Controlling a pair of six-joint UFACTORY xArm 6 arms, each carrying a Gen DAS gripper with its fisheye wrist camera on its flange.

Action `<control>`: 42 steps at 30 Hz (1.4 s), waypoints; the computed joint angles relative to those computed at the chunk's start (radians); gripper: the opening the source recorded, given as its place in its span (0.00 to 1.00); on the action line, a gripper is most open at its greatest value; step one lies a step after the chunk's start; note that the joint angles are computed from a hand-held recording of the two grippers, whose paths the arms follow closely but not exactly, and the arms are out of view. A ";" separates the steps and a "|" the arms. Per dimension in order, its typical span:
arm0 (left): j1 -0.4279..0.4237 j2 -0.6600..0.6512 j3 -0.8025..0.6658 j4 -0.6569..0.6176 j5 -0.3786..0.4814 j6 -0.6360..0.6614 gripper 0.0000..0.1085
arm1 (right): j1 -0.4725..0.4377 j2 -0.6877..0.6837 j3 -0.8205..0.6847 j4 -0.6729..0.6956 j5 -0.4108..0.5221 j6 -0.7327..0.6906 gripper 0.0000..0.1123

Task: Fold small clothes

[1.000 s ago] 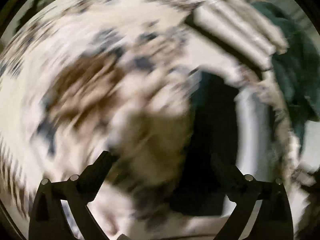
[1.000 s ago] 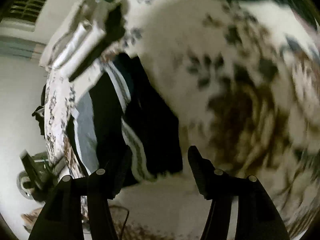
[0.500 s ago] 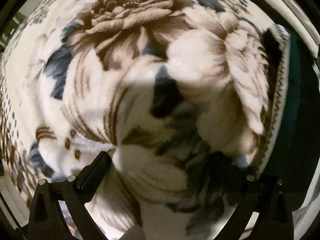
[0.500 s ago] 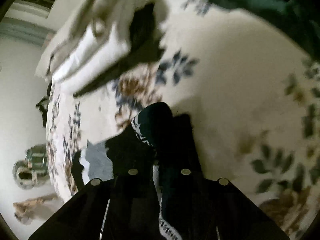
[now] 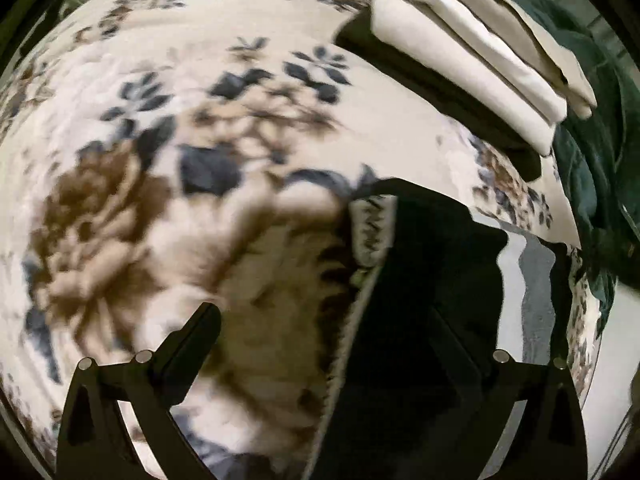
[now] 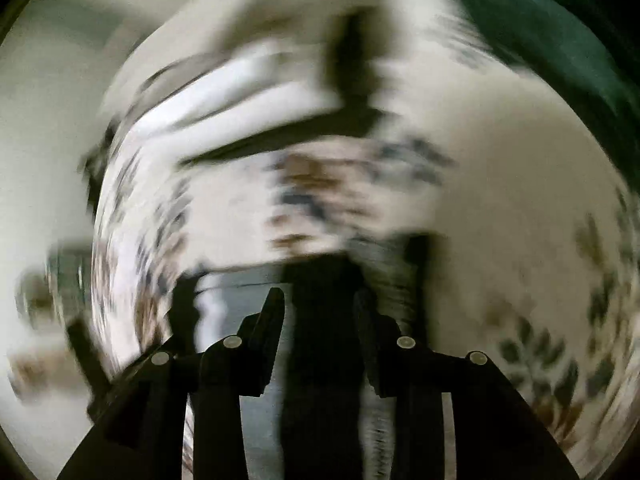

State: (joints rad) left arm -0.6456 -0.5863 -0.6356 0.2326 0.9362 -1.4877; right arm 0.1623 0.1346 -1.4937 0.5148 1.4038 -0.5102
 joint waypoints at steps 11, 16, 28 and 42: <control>-0.065 -0.011 0.076 0.022 -0.159 -0.207 0.95 | 0.386 0.504 -0.537 -0.078 0.377 0.036 0.17; -0.073 -0.034 0.117 0.032 -0.201 -0.240 0.95 | 0.397 0.439 -0.420 -0.080 0.223 0.060 0.05; -0.057 -0.059 0.152 -0.072 -0.303 -0.094 0.95 | 0.185 0.308 -0.324 0.025 0.216 0.138 0.59; -0.083 0.032 0.318 -0.575 -0.861 0.265 0.95 | -0.329 0.174 0.204 0.161 0.269 -0.013 0.92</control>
State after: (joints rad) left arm -0.7290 -0.5546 -0.3175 -0.3429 0.0754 -1.2229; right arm -0.1672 0.3081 -1.2902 0.6759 1.6723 -0.5236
